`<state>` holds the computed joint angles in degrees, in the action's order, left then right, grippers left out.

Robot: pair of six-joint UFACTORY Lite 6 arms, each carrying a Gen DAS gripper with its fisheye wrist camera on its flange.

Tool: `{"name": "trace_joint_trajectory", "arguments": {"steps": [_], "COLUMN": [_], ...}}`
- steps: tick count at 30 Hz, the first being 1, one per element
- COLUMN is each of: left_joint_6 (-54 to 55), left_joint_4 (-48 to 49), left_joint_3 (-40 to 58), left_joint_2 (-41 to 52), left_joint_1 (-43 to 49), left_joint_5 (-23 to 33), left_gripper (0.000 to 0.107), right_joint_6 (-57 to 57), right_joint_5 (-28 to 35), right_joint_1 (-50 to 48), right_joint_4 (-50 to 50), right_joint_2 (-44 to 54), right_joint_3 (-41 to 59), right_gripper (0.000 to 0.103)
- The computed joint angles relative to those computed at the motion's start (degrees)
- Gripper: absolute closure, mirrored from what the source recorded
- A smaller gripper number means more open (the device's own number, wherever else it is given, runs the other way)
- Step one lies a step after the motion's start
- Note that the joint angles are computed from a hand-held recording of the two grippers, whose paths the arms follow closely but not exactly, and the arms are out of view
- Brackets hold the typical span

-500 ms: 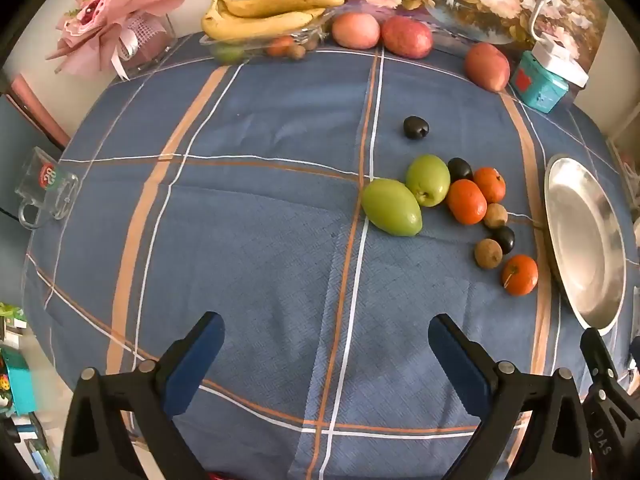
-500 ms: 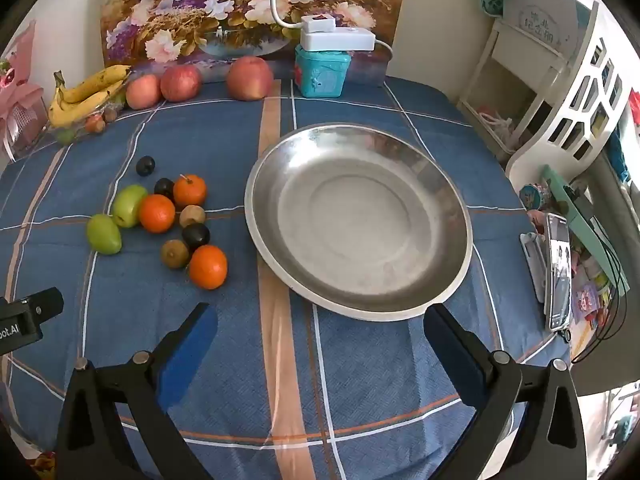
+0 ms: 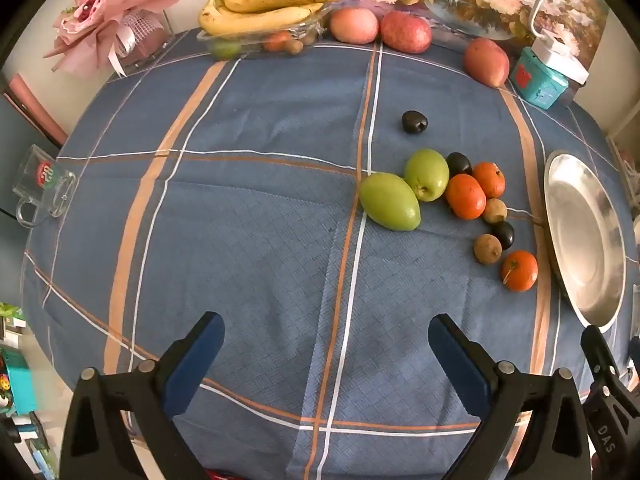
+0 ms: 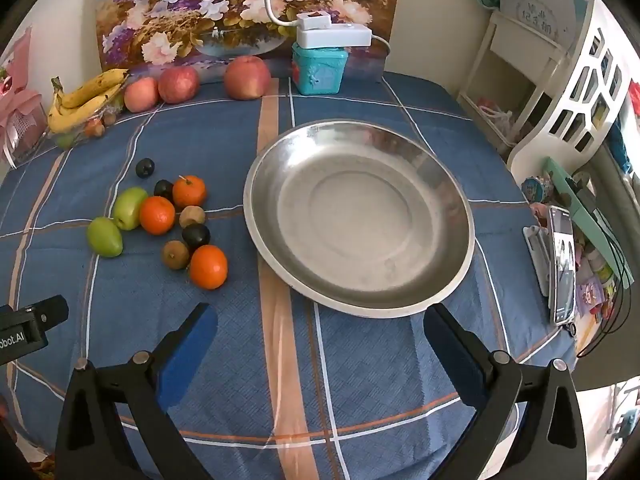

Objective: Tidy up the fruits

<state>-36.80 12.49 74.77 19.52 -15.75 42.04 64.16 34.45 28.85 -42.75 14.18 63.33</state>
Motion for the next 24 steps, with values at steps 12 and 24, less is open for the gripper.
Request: {"name": "trace_joint_trajectory", "arguments": {"steps": [12,24], "left_joint_6": [-0.2,0.6], "left_joint_4": [-0.3,-1.7], "left_joint_3": [0.1,0.5], "left_joint_2": [0.7,1.3], "left_joint_1": [0.0,0.2], "left_joint_5": [0.3,0.2], "left_gripper": [0.004,0.004], "right_joint_6": [-1.0,-3.6], "right_joint_5": [-0.3,-2.1], "right_joint_1": [-0.3,-0.7], "right_joint_4": [1.4,3.4], "right_joint_2": [0.1,0.0], "right_joint_3": [0.1,-0.2], "right_gripper": [0.0,0.0]}}
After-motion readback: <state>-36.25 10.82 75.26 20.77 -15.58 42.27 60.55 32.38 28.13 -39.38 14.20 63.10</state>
